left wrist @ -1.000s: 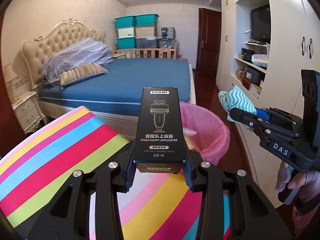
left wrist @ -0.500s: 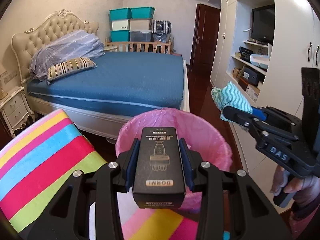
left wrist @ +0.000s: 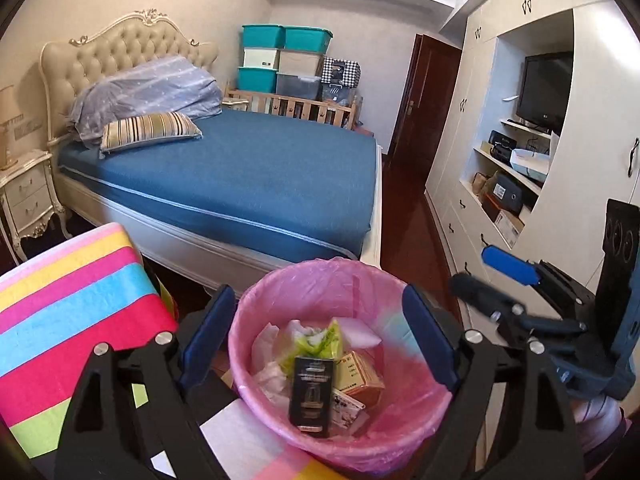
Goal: Collect trash
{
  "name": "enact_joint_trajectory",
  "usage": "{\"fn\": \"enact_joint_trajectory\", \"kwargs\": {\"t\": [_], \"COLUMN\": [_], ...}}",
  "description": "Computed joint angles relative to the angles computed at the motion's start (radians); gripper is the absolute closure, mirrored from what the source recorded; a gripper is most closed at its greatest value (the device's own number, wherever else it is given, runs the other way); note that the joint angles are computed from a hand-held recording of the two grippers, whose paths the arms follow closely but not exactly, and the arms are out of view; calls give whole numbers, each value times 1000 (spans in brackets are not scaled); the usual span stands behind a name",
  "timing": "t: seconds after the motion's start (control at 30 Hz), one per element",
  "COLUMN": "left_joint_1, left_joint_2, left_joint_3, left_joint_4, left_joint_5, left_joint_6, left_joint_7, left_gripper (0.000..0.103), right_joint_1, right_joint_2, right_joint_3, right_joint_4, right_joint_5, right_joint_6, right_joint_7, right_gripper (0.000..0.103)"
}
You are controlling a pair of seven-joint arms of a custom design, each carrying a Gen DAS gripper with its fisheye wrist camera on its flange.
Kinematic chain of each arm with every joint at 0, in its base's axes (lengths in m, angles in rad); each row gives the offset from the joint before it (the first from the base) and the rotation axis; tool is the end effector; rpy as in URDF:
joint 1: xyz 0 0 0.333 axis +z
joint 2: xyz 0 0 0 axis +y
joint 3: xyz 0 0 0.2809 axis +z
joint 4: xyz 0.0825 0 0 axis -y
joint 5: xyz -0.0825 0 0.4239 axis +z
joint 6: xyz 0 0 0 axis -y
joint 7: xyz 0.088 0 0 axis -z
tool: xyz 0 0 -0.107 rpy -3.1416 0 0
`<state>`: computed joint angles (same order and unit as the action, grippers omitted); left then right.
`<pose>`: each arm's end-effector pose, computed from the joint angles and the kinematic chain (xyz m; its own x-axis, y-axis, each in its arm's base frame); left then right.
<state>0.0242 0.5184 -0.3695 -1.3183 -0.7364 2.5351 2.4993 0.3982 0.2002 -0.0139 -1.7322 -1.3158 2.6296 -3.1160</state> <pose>0.7488 -0.1930 0.4950 -0.6994 -0.6911 0.1822 -0.4847 0.2713 -0.8315 0.6326 0.2818 0.4765 -0.1908 -0.9802 -0.0532 -0.4063 0.1282 -0.9047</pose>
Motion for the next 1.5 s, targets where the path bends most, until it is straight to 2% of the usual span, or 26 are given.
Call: {"fn": "enact_joint_trajectory", "kwargs": {"t": [0.03,0.1,0.2,0.3,0.37,0.43,0.5,0.57,0.77,0.97,1.13,1.3,1.5], "left_joint_1": [3,27,51,50,61,71,82,84,42,-30,-89,-120,-128], "left_joint_2": [-5,-33,-108,-207,-278,-356,-422,-490,-610,-681,-677,-672,-668], "left_joint_3": [3,-8,-11,4,-5,-18,-4,32,133,215,270,287,294], "left_joint_4": [-2,-36,-125,-236,-317,-391,-442,-501,-663,-799,-818,-817,-816], "left_joint_5": [0,-34,-95,-142,-261,-433,-569,-637,-639,-705,-707,-704,-675], "left_joint_6": [0,17,65,141,220,306,265,193,111,114,127,148,137], "left_joint_7": [-5,27,118,198,329,519,644,675,622,777,789,790,770], "left_gripper": [19,4,5,5,5,5,4,4,4,4,4,4,4], "right_joint_1": [5,8,12,16,15,26,36,44,66,95,117,117,105], "right_joint_2": [-14,-42,-109,-176,-208,-243,-268,-276,-279,-224,-189,-213,-232], "right_joint_3": [0,7,34,83,112,150,183,206,237,235,216,205,209], "right_joint_4": [-10,-33,-89,-139,-160,-185,-205,-213,-267,-245,-211,-239,-265], "right_joint_5": [-15,-37,-79,-97,-104,-107,-99,-93,-60,-23,-16,-16,-10], "right_joint_6": [-14,-32,-80,-154,-190,-265,-334,-380,-382,-395,-386,-362,-357], "right_joint_7": [13,37,78,84,79,78,83,105,118,45,19,46,86], "right_gripper": [33,33,31,18,18,18,18,18,18,18,18,18,18]}}
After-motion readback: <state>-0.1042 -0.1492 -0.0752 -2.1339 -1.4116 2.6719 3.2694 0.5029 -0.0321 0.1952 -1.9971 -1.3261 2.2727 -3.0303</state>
